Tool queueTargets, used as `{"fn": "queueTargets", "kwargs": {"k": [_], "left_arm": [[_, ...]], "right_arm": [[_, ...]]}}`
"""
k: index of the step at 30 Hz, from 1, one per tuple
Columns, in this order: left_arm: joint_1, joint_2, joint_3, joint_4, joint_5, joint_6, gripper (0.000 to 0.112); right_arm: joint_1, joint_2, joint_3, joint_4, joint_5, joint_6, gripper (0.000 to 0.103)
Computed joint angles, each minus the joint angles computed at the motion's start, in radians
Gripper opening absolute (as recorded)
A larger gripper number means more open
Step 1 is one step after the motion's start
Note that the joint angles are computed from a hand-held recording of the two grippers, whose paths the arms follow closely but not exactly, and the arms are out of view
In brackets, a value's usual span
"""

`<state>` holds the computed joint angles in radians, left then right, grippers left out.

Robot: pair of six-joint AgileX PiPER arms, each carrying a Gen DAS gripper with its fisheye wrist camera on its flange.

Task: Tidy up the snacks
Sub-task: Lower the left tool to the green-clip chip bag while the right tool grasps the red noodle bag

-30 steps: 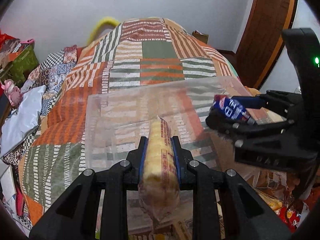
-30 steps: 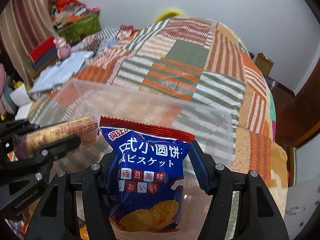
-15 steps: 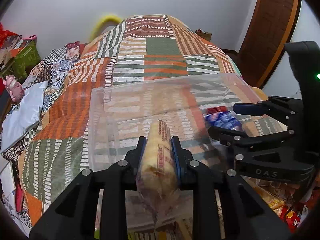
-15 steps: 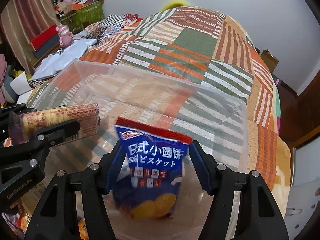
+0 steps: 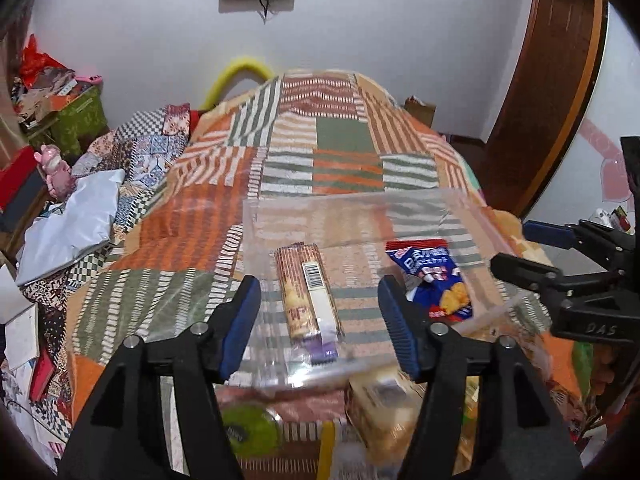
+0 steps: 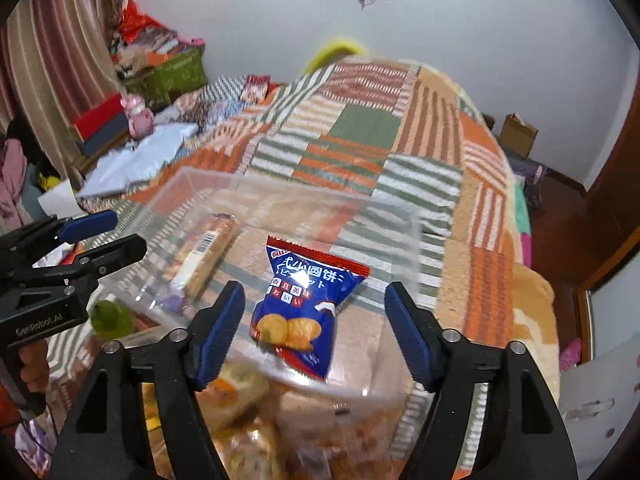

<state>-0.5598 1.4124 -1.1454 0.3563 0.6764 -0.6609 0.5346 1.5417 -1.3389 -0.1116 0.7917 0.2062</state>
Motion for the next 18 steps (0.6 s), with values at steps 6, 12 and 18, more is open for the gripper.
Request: {"fn": "queueTargets", "kwargs": {"k": [6,12,18], "left_arm": [[-0.118,-0.119,0.052,0.129,0.069,-0.142,0.069],[-0.277,-0.203,0.111,0.229,0.134,-0.287,0.073],[-0.505,-0.265,0.189,0.363,0.217,-0.497,0.081]], "right_arm": [[0.017,-0.144,0.098,-0.03,-0.025,0.047,0.074],[0.066,-0.291,0.22,-0.123,-0.03,0.145,0.078],[0.135,-0.426,0.339,-0.232,0.005,0.271,0.08]]}}
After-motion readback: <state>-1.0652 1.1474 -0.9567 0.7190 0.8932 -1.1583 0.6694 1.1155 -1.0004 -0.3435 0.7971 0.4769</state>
